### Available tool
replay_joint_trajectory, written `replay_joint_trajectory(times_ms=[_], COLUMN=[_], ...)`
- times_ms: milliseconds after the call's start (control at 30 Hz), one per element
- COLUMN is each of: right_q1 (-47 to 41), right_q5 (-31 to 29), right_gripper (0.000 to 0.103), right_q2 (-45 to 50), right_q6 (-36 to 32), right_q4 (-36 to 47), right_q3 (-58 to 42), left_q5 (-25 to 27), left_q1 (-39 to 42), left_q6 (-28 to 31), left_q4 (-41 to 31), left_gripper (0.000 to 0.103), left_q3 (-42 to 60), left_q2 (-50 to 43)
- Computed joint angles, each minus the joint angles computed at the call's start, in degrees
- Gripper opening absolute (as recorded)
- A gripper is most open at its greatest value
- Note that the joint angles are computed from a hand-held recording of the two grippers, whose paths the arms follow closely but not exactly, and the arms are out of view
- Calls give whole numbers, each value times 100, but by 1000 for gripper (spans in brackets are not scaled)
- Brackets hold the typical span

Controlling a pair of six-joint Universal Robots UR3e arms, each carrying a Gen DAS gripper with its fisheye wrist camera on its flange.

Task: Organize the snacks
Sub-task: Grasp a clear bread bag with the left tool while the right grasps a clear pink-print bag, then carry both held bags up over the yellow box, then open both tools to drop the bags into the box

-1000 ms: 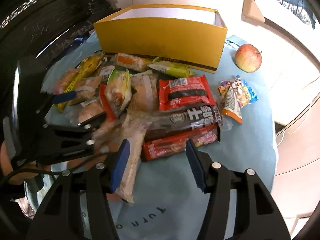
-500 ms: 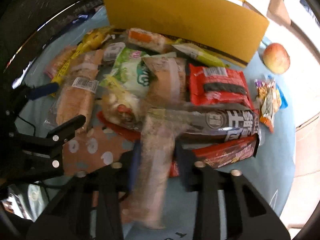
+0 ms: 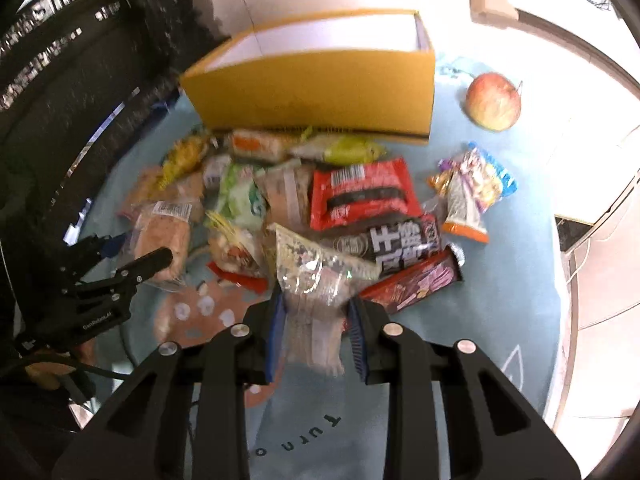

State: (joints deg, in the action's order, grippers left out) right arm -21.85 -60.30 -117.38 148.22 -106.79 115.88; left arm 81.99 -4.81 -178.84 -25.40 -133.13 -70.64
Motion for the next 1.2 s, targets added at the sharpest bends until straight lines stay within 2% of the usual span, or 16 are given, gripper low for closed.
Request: replay_joint_trajectory(times_ms=[200, 467, 633, 833, 967, 1200], right_q1=[-556, -1227, -1393, -1347, -1101, -367], right_q5=[618, 1341, 1675, 1960, 1966, 1571], right_gripper=[29, 29, 29, 29, 29, 28], right_q2=[-434, -576, -423, -26, 510, 1844], right_q6=[-498, -1137, -1247, -1013, -497, 577], right_q4=[1018, 2120, 2268, 1952, 1257, -155], right_q3=[-559, -1468, -1926, -2571, -3060, -4116], left_q5=[-231, -96, -33, 102, 177, 433], left_q1=[90, -96, -115, -233, -248, -208], left_q6=[-199, -486, -546, -522, -496, -507], left_q4=[-241, -372, -454, -430, -530, -688], left_gripper=[54, 54, 54, 54, 54, 54], left_q3=[358, 1181, 1801, 2488, 3133, 4464], left_q2=[578, 675, 499, 32, -522, -1707])
